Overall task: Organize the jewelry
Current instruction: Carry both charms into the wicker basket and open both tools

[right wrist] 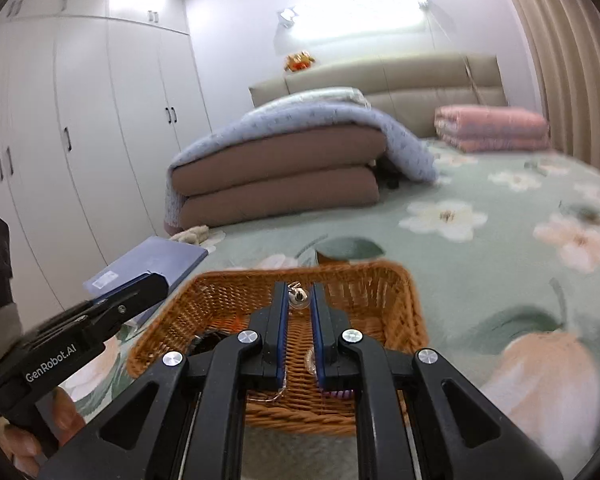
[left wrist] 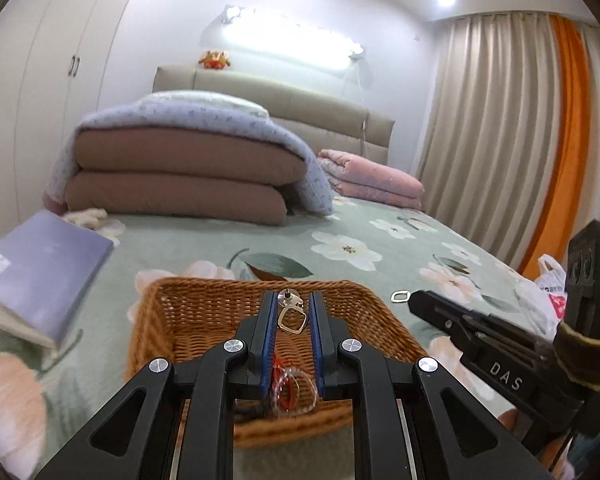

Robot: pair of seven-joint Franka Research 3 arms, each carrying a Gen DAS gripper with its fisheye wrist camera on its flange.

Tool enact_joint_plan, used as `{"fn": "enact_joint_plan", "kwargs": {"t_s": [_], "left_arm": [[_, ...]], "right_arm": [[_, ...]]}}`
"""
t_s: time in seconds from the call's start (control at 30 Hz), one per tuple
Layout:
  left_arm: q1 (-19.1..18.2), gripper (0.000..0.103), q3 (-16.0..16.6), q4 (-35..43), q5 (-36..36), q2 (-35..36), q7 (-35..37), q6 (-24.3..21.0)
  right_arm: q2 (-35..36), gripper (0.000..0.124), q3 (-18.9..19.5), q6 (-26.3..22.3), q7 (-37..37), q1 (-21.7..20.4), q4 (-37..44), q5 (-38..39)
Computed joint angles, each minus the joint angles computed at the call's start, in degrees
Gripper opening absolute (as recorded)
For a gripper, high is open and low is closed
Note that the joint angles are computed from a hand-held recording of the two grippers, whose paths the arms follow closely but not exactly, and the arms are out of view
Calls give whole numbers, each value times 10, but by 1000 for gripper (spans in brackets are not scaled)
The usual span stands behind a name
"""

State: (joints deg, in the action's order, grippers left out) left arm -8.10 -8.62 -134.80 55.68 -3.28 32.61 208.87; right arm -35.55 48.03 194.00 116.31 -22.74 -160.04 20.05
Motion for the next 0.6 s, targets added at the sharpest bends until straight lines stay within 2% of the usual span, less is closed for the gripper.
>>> {"fn": "enact_joint_plan", "kwargs": {"t_s": [0.07, 0.13, 0.2, 0.27, 0.43, 0.6], "left_arm": [[0, 15, -2, 12, 2, 26, 4, -3], [-2, 15, -10, 12, -16, 43, 37, -18], [3, 15, -15, 26, 17, 56, 12, -35], [7, 15, -20, 34, 29, 63, 1, -38], [7, 15, -23, 19, -6, 58, 37, -31], [12, 16, -24, 21, 10, 59, 19, -31]], "right_arm": [[32, 13, 8, 6, -3, -12, 1, -2], [50, 13, 17, -7, -8, -26, 8, -4], [76, 13, 0, -9, -14, -15, 14, -11], [72, 13, 14, -15, -13, -25, 14, -8], [64, 13, 21, -13, -5, -29, 8, -10], [78, 13, 3, -11, -6, -17, 10, -14]]}}
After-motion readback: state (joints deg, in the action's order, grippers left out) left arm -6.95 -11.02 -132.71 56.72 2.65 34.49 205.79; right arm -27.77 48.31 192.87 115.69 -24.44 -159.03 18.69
